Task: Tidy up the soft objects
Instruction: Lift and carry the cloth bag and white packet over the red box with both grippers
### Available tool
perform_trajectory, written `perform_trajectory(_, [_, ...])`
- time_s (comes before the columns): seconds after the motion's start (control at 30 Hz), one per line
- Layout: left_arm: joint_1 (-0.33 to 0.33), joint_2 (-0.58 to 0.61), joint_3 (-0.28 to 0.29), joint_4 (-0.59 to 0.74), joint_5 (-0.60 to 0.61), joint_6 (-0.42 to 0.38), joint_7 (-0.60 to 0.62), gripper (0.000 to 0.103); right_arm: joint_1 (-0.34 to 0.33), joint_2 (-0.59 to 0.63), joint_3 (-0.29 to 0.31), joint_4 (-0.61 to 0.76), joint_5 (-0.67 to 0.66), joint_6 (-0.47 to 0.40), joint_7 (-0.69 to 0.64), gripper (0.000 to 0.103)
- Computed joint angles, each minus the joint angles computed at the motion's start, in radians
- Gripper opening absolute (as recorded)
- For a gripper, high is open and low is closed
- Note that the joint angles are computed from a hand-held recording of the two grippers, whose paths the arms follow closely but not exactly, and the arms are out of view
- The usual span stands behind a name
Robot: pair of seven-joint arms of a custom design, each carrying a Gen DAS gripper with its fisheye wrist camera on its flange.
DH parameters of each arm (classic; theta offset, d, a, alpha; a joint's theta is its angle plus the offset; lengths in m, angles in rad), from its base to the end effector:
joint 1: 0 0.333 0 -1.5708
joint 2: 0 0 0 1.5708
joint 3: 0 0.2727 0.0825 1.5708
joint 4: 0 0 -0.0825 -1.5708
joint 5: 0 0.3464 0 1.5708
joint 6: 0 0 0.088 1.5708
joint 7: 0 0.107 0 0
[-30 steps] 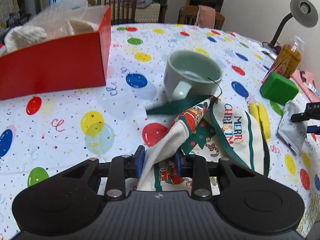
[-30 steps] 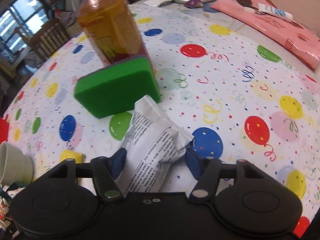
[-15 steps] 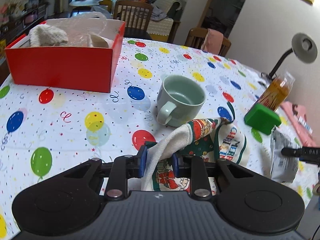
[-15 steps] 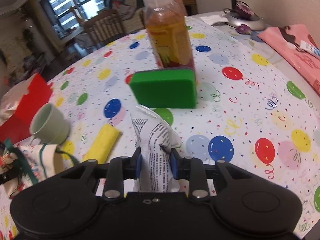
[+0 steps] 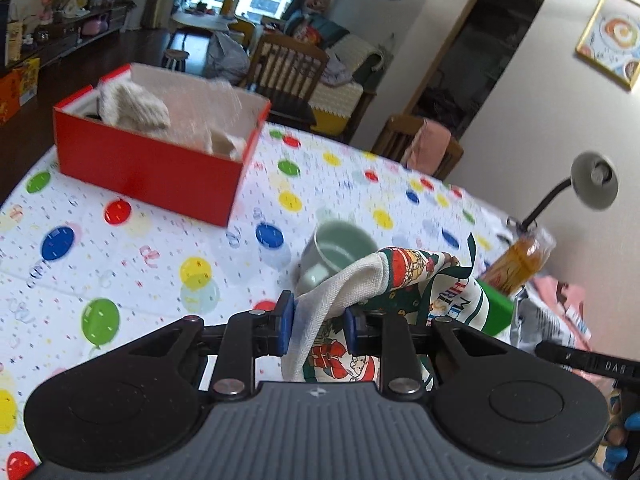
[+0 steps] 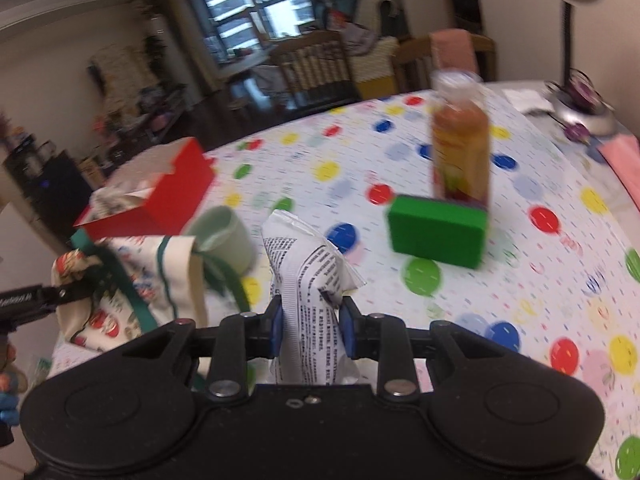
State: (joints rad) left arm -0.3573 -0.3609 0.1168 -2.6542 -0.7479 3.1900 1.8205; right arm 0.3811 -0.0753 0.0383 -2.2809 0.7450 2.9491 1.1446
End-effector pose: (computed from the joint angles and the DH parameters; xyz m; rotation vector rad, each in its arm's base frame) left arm 0.4214 -0.0372 0.4298 -2.0595 1.5433 -1.1155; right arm 0.4898 0.1697 0.4390 -1.7978 1.5224 -0.2663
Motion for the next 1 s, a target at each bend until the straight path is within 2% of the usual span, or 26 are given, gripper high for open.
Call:
perform_trajectory(0.27, [0.209, -0.05, -0.123, 0.031, 0.127, -0.034, -0.104, 0.025, 0.015, 0.019, 0.015, 0.129, 0.045, -0.102, -0.116, 0.027])
perform_trajectory(0.47, [0.344, -0.049, -0.168, 0.076, 0.239, -0.023, -0.171, 0.025, 0.005, 0.09, 0.06, 0.28, 0.014, -0.124, -0.125, 0.027])
perform_trajectory(0.7, [0.413, 0.019, -0.14, 0.184, 0.324, -0.029, -0.178, 0.025, -0.009, 0.215, 0.124, 0.483, -0.11, -0.14, -0.07, 0.027])
perform_trajectory(1.0, [0.485, 0.148, -0.122, 0.349, 0.386, -0.05, -0.153, 0.025, 0.011, 0.461, 0.167, 0.815, -0.404, -0.2, 0.159, 0.027])
